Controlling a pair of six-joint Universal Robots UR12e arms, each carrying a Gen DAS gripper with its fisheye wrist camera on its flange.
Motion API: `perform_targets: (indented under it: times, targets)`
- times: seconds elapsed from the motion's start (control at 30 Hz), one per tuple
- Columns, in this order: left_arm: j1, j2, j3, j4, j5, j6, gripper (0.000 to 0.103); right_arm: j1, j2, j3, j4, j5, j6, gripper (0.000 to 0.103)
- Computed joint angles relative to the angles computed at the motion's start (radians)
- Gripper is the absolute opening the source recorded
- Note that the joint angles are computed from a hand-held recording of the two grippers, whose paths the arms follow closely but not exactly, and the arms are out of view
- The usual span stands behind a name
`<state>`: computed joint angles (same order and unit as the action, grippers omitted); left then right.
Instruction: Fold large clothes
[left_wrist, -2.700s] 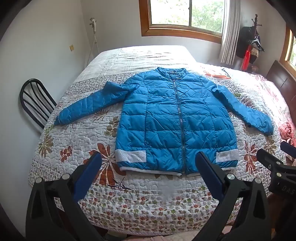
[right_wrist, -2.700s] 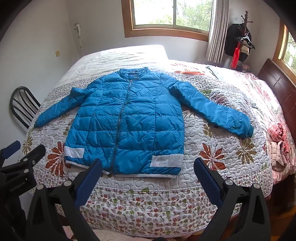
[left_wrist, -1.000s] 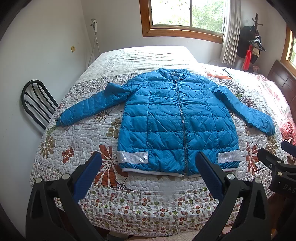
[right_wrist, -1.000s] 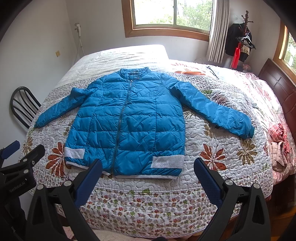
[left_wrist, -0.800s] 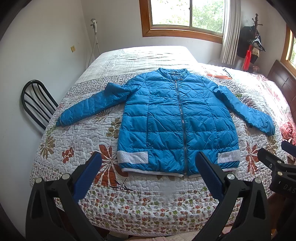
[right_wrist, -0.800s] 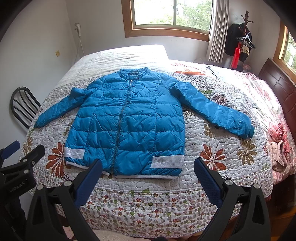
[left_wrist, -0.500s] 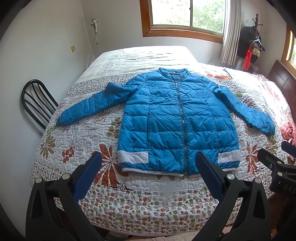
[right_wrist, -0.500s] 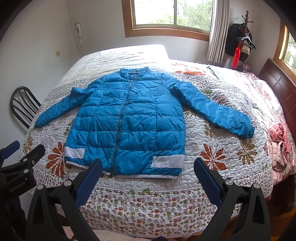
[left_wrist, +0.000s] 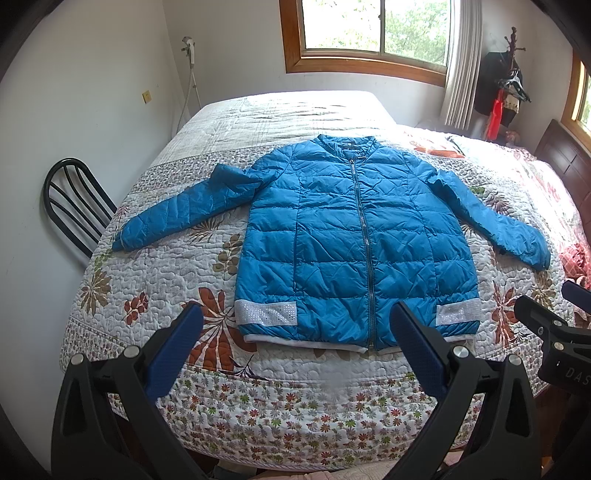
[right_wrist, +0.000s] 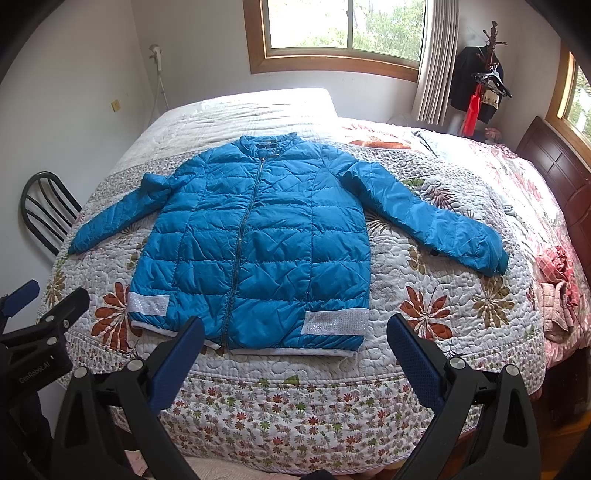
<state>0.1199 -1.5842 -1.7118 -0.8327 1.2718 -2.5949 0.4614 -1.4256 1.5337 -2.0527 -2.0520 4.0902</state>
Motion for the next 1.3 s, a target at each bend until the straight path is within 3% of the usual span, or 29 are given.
perform_targets:
  times: [0.37, 0.5, 0.7, 0.87, 1.03, 1.1, 1.2, 1.3]
  targets:
    - [0.014, -0.018, 0.026, -0.022, -0.009, 0.020, 0.100, -0.009, -0.001, 0.010, -0.028, 0.013, -0.013, 0.099]
    - [0.002, -0.037, 0.040, -0.037, -0.015, 0.024, 0.100, -0.048, -0.004, 0.057, -0.102, 0.089, -0.025, 0.099]
    - [-0.044, -0.091, 0.045, 0.064, -0.009, 0.004, 0.100, -0.108, -0.057, 0.166, -0.186, 0.059, -0.024, 0.099]
    - [-0.108, -0.155, 0.090, 0.090, -0.015, -0.029, 0.100, -0.198, -0.119, 0.274, -0.270, 0.041, -0.025, 0.099]
    - [-0.196, -0.225, 0.159, 0.101, -0.012, -0.136, 0.100, -0.304, -0.182, 0.361, -0.297, 0.053, -0.026, 0.099]
    - [-0.234, -0.254, 0.184, 0.116, -0.002, -0.181, 0.100, -0.354, -0.206, 0.396, -0.296, 0.074, -0.040, 0.099]
    - [-0.295, -0.303, 0.234, 0.099, 0.012, -0.228, 0.100, -0.442, -0.242, 0.465, -0.366, 0.172, -0.085, 0.099]
    - [-0.347, -0.346, 0.272, 0.076, 0.034, -0.244, 0.100, -0.502, -0.252, 0.495, -0.357, 0.210, -0.124, 0.099]
